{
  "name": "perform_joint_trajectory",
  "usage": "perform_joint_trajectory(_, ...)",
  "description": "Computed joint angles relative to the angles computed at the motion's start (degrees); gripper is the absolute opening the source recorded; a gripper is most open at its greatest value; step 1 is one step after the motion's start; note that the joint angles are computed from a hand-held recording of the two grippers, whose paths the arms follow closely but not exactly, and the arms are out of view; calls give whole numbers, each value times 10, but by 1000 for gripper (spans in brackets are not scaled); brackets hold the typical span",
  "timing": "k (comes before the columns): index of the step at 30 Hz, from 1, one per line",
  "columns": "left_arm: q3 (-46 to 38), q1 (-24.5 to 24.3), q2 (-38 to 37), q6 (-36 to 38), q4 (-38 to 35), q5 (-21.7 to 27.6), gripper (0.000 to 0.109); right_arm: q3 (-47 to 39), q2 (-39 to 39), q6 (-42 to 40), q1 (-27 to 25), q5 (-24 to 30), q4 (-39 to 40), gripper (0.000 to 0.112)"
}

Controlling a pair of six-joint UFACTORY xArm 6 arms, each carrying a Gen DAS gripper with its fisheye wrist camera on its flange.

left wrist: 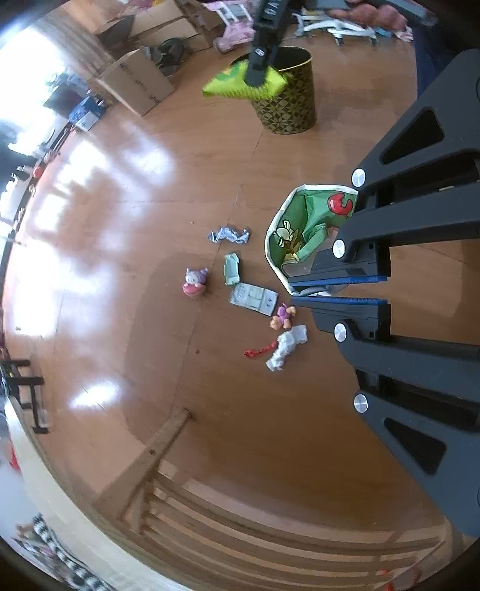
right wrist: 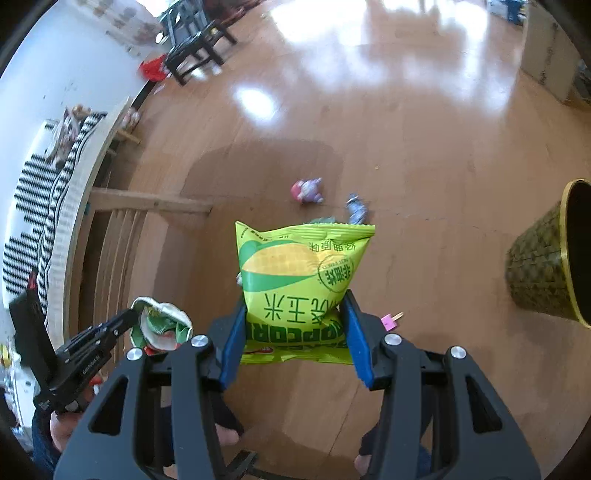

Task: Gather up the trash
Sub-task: 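Carry both items over the wastebasket and open both tools to drop them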

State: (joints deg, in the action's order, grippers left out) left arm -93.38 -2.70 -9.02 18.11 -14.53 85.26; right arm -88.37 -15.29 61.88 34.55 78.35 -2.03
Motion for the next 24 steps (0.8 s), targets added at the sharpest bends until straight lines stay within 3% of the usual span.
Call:
perform_joint_trajectory(6,-22,-99,15,-42,9,-21,4,33,-102,3,-57,75,-49,49)
perform_joint_trajectory(10,-71,-212,57,-104,-6,-19,4,51,-174,-23,-128,157,-83,49)
perform_joint_trajectory(14,-126,-319,108,-159,-23,-30,4,85,-250,-57,-246,211,-96,49)
perform_joint_trajectory(19,-218,-446,194,-226,-17,-53,4,140,-322,-129,-418,219,-45,49)
perform_joint_trajectory(24,-308,-514,283,-256,3,-51,4,188,-368,-210,-577,214,23,49)
